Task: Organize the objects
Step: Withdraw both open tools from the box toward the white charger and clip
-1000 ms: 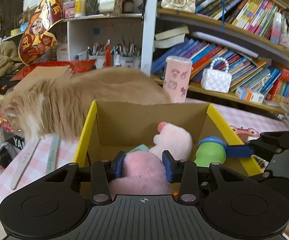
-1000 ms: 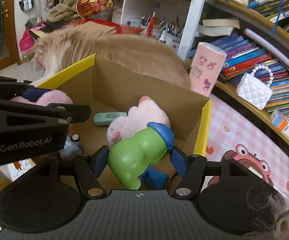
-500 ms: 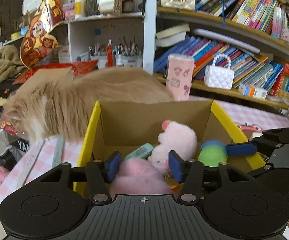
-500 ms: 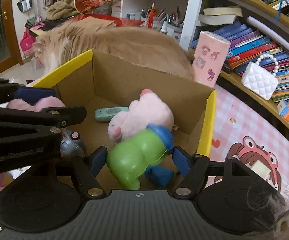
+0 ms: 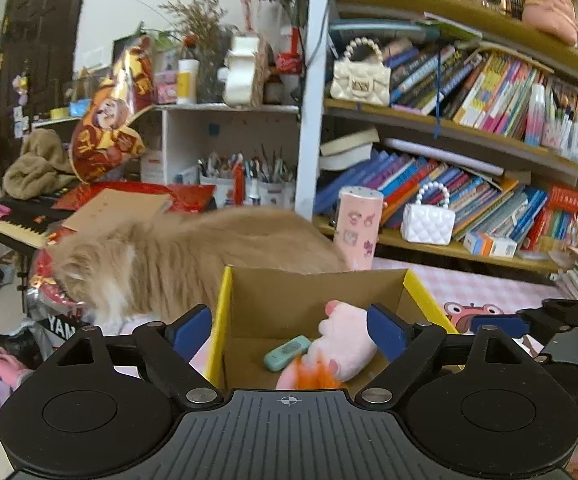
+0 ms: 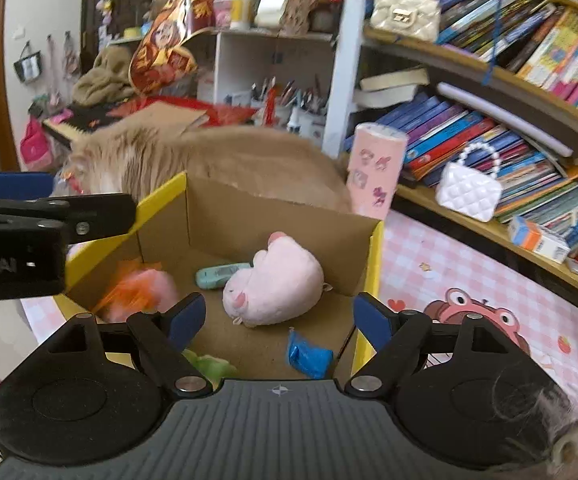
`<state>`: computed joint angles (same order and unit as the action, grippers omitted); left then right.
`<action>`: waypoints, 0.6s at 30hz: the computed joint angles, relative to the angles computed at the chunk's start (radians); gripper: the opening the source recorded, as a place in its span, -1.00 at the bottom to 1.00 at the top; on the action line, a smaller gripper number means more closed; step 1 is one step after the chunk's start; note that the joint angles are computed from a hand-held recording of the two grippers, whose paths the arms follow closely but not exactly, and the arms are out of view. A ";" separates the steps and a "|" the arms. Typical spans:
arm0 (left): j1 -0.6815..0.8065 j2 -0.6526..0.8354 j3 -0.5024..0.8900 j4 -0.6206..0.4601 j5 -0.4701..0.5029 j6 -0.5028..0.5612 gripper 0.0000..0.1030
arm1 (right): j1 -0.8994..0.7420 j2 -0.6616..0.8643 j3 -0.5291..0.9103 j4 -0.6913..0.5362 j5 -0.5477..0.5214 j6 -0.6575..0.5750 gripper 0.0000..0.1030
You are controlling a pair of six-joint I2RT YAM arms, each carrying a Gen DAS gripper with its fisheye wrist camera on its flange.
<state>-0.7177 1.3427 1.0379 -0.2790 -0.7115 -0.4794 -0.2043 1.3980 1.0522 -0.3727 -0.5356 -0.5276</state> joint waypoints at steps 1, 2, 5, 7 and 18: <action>-0.015 -0.022 -0.015 -0.011 -0.022 -0.012 0.72 | -0.007 -0.032 -0.027 0.012 -0.002 0.010 0.55; -0.027 -0.043 -0.027 -0.025 -0.039 -0.022 0.73 | -0.013 -0.059 -0.049 0.018 -0.003 0.018 0.55; -0.070 -0.103 -0.063 -0.087 -0.086 -0.072 0.74 | -0.032 -0.137 -0.106 0.023 -0.002 0.048 0.55; -0.106 -0.138 -0.084 -0.145 -0.117 -0.123 0.75 | -0.049 -0.193 -0.146 0.015 -0.006 0.065 0.55; -0.305 -0.190 -0.137 -0.486 -0.189 -0.482 0.76 | -0.124 -0.472 -0.341 -0.137 -0.002 0.035 0.55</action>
